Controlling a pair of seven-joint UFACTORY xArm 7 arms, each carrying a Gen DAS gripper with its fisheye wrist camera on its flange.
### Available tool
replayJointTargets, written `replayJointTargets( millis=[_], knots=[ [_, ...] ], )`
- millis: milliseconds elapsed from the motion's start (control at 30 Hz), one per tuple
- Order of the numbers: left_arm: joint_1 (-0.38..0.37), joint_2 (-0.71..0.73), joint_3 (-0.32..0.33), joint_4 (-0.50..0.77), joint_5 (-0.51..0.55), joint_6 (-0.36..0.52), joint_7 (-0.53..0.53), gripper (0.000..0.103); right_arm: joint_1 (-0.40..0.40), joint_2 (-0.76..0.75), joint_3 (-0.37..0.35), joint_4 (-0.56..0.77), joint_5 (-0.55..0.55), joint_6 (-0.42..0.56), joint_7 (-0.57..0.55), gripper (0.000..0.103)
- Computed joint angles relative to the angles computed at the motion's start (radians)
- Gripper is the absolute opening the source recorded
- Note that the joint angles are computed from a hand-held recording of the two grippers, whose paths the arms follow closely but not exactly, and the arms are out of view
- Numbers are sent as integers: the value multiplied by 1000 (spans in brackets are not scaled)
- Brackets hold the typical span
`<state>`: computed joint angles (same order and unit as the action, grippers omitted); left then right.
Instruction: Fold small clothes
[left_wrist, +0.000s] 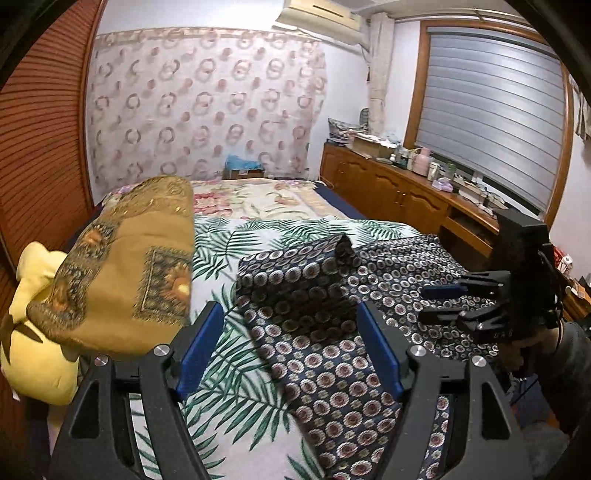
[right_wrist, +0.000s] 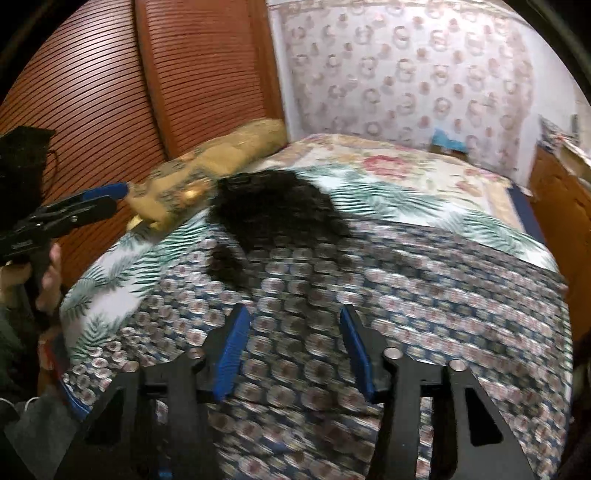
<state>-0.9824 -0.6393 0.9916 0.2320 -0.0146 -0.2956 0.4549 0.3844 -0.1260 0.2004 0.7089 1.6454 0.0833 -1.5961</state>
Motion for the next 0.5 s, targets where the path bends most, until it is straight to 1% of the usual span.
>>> replayJointTargets(
  millis=[33, 67, 133, 167, 200, 233, 267, 333, 367, 400, 500],
  knots=[
    [-9, 3, 12, 4, 1, -1, 1, 75, 2, 32, 3, 25, 1, 5, -14, 47],
    [-14, 3, 23, 3, 1, -4, 2, 75, 3, 61, 5, 42, -40, 14, 14, 46],
    [-25, -3, 44, 1, 2, -6, 7, 75, 7, 118, 0, 72, -160, 23, 117, 41],
    [-30, -5, 52, 2, 1, -6, 10, 75, 9, 144, 0, 83, -195, 19, 145, 40],
    [-35, -10, 63, 2, 2, -6, 17, 75, 9, 164, -1, 93, -248, 16, 188, 36],
    [-39, -11, 69, 2, -1, -5, 22, 75, 6, 184, 1, 108, -279, 18, 209, 29],
    [-40, -14, 73, 1, -2, -4, 30, 75, -1, 197, 5, 118, -289, 30, 208, 24],
    [-42, -15, 76, -4, -9, -6, 40, 75, -15, 209, 15, 130, -277, 53, 179, 7],
    [-47, -16, 80, -4, -12, -7, 44, 75, -21, 199, 17, 123, -285, 67, 177, 5],
    [-49, -17, 82, -4, -14, -6, 47, 75, -24, 202, 22, 128, -252, 72, 136, 1],
    [-52, -21, 82, -6, -24, -6, 55, 75, -24, 185, 25, 136, -55, 52, -50, 0]
  ],
)
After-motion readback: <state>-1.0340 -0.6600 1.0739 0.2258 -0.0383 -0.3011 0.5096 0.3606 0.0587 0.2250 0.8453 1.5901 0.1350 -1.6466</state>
